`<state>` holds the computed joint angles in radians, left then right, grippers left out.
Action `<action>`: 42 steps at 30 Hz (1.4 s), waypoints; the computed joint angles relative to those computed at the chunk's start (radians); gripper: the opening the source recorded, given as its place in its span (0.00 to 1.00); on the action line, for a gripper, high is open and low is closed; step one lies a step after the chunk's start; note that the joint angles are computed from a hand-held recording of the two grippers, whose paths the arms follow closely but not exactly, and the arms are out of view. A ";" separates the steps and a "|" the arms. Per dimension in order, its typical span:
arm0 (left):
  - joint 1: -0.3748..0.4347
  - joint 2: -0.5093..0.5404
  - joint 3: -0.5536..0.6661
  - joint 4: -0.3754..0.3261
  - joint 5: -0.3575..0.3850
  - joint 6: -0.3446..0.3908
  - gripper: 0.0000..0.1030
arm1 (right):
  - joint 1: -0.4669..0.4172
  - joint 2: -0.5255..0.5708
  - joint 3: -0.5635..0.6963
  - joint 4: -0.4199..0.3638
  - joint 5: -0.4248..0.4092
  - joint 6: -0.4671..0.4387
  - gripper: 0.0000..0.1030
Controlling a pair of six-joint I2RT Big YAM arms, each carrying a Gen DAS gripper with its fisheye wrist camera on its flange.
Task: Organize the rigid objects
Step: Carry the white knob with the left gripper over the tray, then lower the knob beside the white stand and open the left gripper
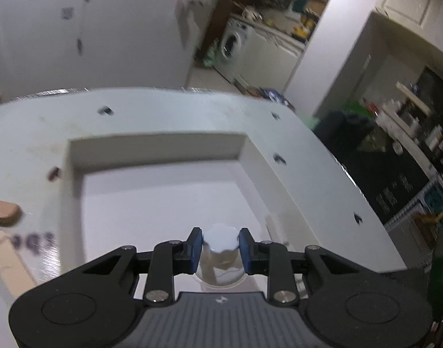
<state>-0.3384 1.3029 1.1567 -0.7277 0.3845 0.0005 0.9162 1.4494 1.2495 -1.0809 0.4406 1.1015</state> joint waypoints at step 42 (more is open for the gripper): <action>-0.137 0.010 -0.058 0.000 -0.156 -0.003 0.57 | 0.003 -0.011 -0.015 0.025 0.004 -0.016 0.03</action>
<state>-0.4749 1.3133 1.0985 -0.7273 0.2287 -0.0026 0.9190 1.4385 1.2340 -1.0562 0.4450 1.0854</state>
